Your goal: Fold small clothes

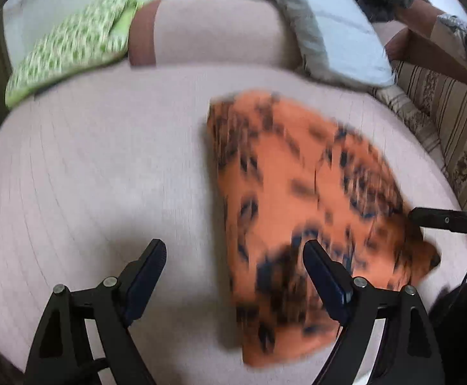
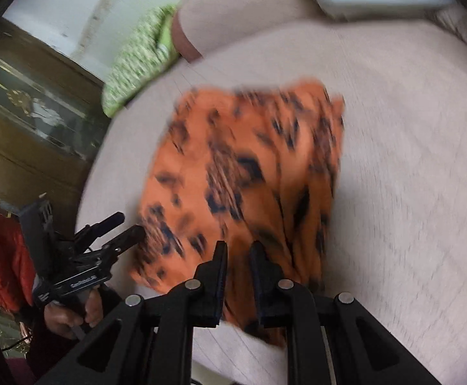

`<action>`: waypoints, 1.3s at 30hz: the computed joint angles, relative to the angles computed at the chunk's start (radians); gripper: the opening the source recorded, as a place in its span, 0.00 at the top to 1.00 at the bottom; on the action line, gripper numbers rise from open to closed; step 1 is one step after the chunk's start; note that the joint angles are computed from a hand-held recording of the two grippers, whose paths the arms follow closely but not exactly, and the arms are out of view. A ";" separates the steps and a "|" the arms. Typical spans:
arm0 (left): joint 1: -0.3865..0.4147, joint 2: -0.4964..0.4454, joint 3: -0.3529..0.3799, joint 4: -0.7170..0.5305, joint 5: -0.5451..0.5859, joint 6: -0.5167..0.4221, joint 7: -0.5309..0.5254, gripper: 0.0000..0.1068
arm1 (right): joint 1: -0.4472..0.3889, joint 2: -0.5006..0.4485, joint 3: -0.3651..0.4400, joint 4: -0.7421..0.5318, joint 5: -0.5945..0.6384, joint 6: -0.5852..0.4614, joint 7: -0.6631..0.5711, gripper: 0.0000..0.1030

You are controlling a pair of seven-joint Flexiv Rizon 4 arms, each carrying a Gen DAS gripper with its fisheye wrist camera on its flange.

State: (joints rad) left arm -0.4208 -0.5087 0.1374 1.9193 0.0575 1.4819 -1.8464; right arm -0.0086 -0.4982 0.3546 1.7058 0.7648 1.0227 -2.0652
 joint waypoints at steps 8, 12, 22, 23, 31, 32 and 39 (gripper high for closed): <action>0.062 -0.215 -0.031 -0.424 -0.035 -0.283 0.069 0.17 | 0.038 -0.212 -0.034 -0.321 -0.073 -0.051 0.168 0.83; 0.105 -0.345 -0.067 -0.625 -0.068 -0.466 0.103 0.17 | 0.044 -0.327 -0.041 -0.436 -0.121 -0.085 0.278 0.83; 0.123 -0.271 -0.094 -0.490 -0.070 -0.408 0.066 0.15 | -0.023 -0.326 0.046 -0.403 -0.162 -0.042 0.243 0.83; 0.111 -0.230 -0.088 -0.428 -0.051 -0.366 0.060 0.15 | -0.048 -0.293 0.071 -0.366 -0.141 -0.038 0.205 0.83; -0.081 -0.047 0.068 -0.180 0.187 -0.309 -0.143 0.14 | -0.052 -0.073 0.073 -0.082 -0.052 0.035 0.075 0.83; -0.106 -0.034 0.090 -0.165 0.232 -0.305 -0.192 0.14 | -0.033 -0.055 0.059 -0.051 -0.059 0.053 0.075 0.83; -0.112 -0.021 0.086 -0.124 0.341 -0.265 -0.354 0.13 | 0.103 -0.030 -0.008 0.141 -0.198 0.249 0.166 0.83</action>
State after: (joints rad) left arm -0.5329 -0.5301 0.2230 1.7956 0.3982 1.2164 -2.2006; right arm 0.0945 -0.5280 0.3462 1.8468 0.5670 1.2714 -1.8989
